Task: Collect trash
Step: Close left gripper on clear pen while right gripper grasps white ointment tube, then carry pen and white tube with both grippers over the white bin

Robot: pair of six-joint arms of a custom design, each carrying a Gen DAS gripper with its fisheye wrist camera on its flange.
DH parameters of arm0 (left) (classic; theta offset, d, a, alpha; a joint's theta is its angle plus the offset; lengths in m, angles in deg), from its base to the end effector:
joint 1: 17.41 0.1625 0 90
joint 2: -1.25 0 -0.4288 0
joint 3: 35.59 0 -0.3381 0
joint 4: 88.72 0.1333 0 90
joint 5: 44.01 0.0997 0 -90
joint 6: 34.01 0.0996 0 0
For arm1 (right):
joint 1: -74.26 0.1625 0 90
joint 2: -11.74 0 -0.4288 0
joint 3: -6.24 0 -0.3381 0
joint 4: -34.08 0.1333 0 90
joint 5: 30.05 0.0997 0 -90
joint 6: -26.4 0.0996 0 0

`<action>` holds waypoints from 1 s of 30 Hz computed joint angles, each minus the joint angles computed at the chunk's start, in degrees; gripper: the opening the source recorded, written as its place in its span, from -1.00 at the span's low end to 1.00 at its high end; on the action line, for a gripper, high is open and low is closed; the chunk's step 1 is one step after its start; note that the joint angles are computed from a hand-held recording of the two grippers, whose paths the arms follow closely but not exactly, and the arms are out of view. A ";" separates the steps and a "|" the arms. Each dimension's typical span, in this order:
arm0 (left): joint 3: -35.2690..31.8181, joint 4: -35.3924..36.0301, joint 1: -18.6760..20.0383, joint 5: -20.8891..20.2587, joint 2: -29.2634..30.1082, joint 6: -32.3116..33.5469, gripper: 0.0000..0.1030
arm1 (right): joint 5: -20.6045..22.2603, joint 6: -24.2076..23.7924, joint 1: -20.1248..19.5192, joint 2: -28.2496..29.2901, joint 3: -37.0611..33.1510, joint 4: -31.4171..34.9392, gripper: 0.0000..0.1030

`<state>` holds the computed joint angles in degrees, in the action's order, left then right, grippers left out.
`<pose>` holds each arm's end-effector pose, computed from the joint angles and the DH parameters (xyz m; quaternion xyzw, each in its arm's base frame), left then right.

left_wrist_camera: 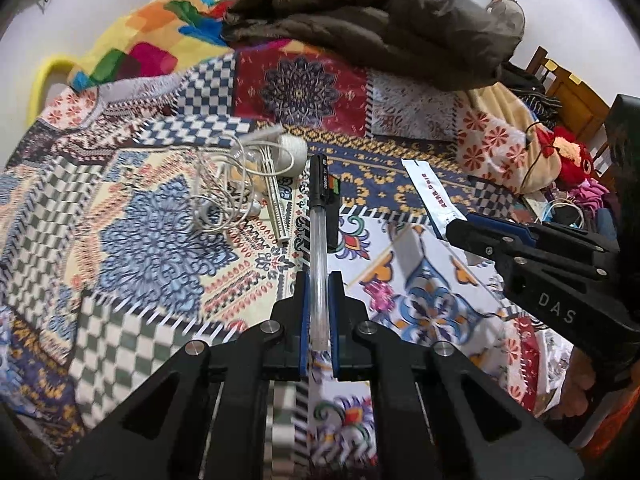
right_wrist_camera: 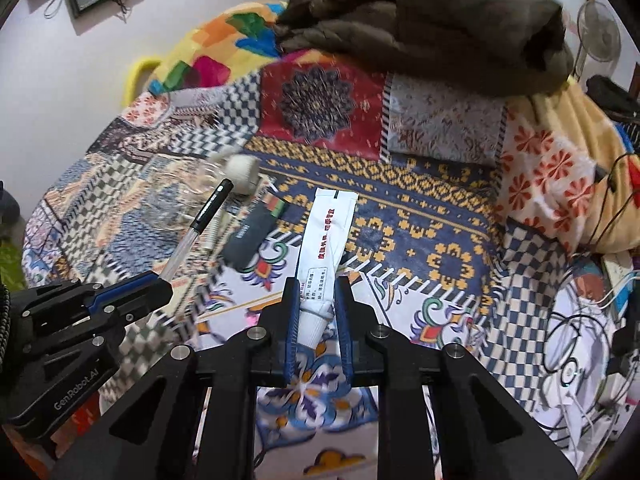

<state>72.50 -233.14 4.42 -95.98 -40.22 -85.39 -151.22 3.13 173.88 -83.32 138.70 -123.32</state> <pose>-0.4255 -0.3801 0.0384 0.1715 0.9250 -0.2294 0.2499 0.1407 -0.3410 0.3603 0.1967 -0.9120 0.2167 0.2873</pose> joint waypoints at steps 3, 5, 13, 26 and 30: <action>0.60 2.83 -2.43 1.10 -2.30 -2.61 -0.87 | -0.33 0.70 2.06 -1.93 -0.12 1.73 -0.69; 1.21 4.56 -4.17 1.79 -4.14 -4.60 -0.87 | -0.34 2.09 3.64 -3.79 -0.49 4.09 -0.69; 1.95 15.63 -11.09 5.12 -11.07 -13.64 -0.87 | -2.49 8.12 13.30 -9.12 -2.18 11.54 -0.69; 0.93 44.97 -23.84 8.12 -23.18 -35.67 -0.87 | -6.78 19.34 32.77 -10.16 -4.54 19.66 -0.69; -0.12 55.69 -27.79 7.41 -26.13 -43.26 -0.87 | -6.66 22.87 37.83 -9.22 -5.06 21.16 -0.69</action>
